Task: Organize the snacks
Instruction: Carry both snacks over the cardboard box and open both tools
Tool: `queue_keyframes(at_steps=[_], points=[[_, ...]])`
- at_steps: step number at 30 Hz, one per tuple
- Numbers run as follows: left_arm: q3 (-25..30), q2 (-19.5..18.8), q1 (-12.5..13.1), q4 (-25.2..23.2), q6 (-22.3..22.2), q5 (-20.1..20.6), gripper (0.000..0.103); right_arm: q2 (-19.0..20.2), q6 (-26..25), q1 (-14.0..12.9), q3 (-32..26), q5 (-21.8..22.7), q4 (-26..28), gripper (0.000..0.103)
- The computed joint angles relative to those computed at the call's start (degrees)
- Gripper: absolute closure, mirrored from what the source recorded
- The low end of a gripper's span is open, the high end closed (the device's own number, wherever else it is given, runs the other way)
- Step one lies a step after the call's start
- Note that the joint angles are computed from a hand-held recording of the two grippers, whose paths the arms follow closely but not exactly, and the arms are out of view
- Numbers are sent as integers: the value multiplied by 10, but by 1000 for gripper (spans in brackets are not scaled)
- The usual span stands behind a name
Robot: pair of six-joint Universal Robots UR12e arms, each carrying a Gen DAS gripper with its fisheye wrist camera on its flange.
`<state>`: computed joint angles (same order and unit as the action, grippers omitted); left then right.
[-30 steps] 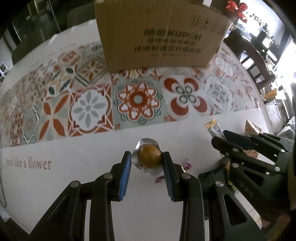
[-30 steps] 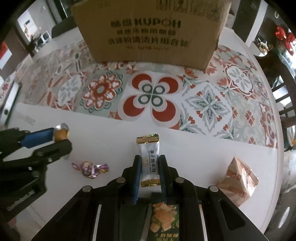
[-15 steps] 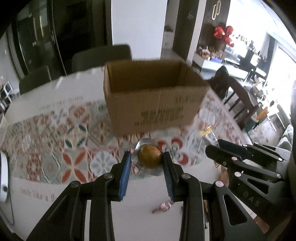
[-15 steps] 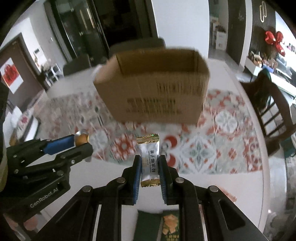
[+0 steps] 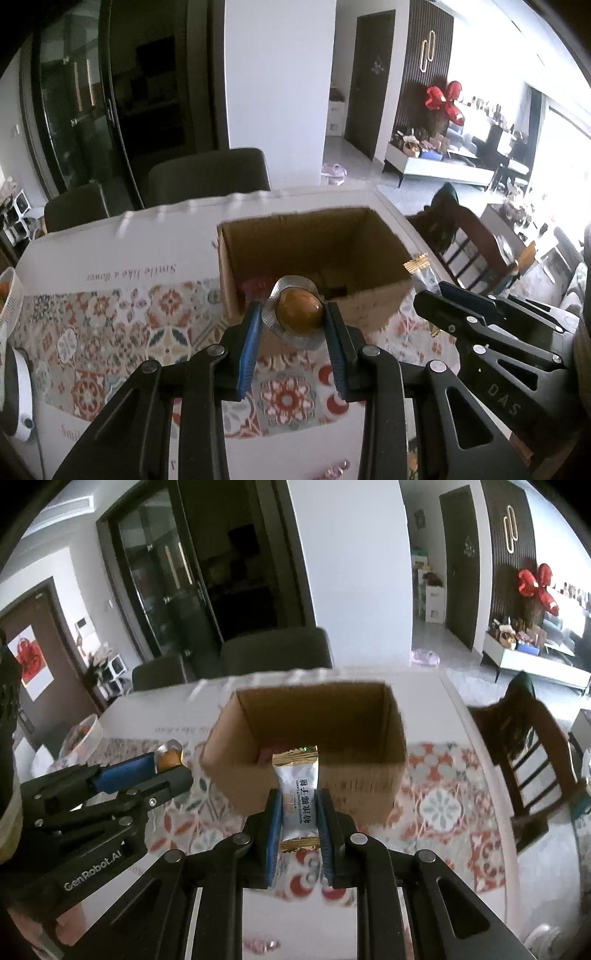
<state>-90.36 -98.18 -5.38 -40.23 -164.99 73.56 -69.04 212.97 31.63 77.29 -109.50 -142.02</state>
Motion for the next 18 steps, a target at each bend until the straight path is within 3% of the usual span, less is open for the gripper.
queue_keyframes(at_steps=[9, 18], points=[[60, -45, -11, -16, -5, 5, 69, 21, -15, -24, -38, 16, 13, 83], [138, -107, -25, -86, 4, 8, 69, 46, -26, -45, -73, 27, 52, 83]])
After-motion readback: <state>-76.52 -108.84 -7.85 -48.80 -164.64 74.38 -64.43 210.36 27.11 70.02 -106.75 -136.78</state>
